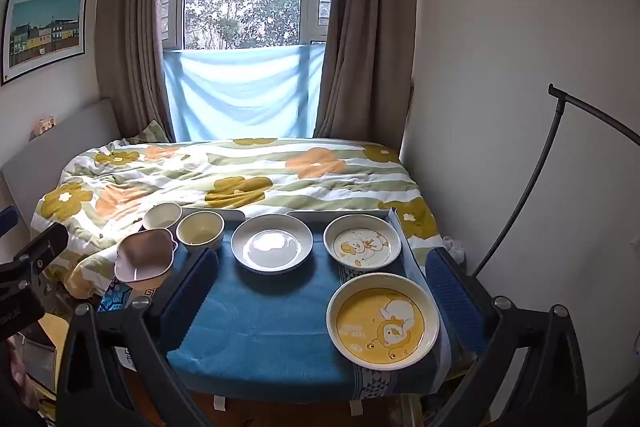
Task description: Organize plates and bowls
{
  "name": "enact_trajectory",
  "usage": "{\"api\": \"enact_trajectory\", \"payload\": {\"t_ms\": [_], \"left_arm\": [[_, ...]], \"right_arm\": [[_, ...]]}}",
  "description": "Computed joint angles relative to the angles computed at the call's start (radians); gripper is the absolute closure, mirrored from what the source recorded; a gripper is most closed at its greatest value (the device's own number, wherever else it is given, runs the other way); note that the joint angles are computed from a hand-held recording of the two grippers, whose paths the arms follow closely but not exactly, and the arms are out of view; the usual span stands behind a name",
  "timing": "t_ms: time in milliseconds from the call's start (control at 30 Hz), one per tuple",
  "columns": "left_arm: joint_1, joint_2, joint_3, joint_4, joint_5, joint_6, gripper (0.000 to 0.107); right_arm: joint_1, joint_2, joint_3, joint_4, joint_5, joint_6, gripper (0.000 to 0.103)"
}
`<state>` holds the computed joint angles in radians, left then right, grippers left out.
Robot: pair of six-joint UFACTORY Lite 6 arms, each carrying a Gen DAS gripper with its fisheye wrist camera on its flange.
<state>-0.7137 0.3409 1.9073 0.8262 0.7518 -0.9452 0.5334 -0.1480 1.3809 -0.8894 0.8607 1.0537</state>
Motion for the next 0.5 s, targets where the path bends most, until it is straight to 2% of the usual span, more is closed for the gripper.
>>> {"api": "enact_trajectory", "payload": {"t_ms": [100, 200, 500], "left_arm": [[0.000, 0.019, 0.024, -0.008, 0.012, 0.010, 0.004], [-0.001, 0.016, 0.010, -0.003, 0.008, -0.001, 0.004], [0.002, 0.011, -0.013, 0.036, 0.001, -0.051, 0.004]], "right_arm": [[0.018, 0.008, 0.012, -0.006, 0.021, 0.007, 0.000], [-0.020, 0.002, -0.004, 0.010, -0.015, -0.015, 0.000], [-0.030, 0.007, -0.007, 0.013, -0.026, -0.021, 0.000]]}}
